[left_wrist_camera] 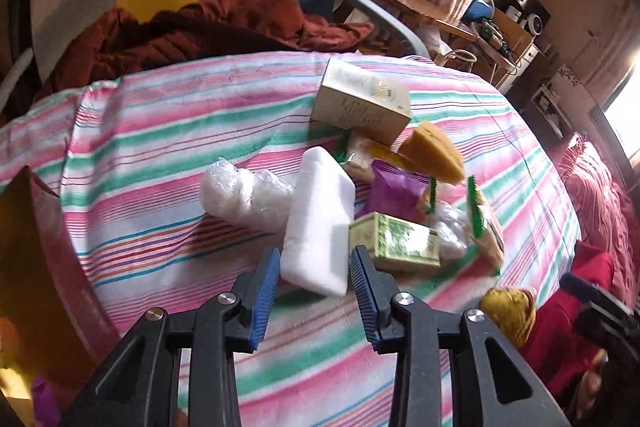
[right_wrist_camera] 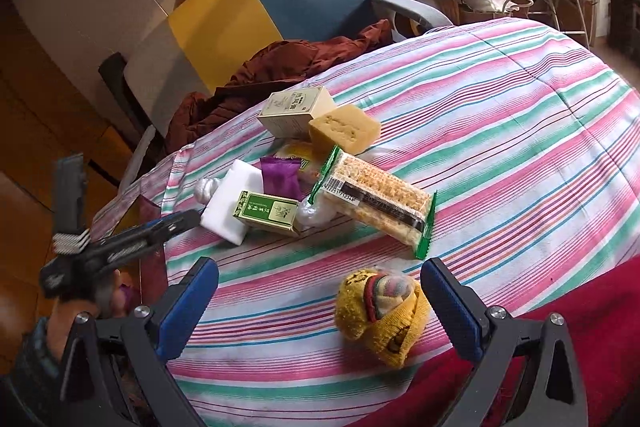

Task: Organize objects
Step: 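Grasp the white rectangular block with the left gripper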

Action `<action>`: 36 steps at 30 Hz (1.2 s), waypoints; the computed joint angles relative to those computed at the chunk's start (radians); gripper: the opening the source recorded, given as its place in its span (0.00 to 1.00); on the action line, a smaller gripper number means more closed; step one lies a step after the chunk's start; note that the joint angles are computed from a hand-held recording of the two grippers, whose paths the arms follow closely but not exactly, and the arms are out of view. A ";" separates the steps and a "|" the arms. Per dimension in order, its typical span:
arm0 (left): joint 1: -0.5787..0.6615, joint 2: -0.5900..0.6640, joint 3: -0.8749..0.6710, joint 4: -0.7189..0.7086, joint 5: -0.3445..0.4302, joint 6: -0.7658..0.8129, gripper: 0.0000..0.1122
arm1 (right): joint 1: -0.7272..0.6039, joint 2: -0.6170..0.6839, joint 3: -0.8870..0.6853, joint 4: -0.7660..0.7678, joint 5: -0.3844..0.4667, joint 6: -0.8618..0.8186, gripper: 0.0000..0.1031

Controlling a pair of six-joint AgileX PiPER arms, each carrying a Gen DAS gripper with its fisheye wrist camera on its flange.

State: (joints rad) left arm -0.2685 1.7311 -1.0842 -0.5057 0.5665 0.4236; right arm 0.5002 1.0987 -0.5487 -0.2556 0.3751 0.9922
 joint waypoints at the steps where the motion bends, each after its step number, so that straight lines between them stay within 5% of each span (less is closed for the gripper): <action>1: 0.002 0.018 -0.015 -0.010 0.009 0.007 0.33 | -0.001 0.003 -0.001 0.011 -0.001 -0.012 0.99; 17: 0.035 0.119 -0.098 -0.033 0.079 0.078 0.36 | -0.006 0.046 -0.032 0.089 0.025 -0.089 0.99; 24: -0.130 0.085 -0.023 0.292 -0.070 -0.054 0.41 | -0.008 0.045 -0.028 0.084 0.022 -0.079 0.99; 29: -0.110 0.119 -0.091 0.251 0.033 0.060 0.47 | -0.018 0.043 -0.025 0.113 0.014 -0.110 0.99; 36: -0.122 0.117 -0.081 0.301 0.041 0.149 0.51 | -0.023 0.038 -0.020 0.129 0.004 -0.125 0.99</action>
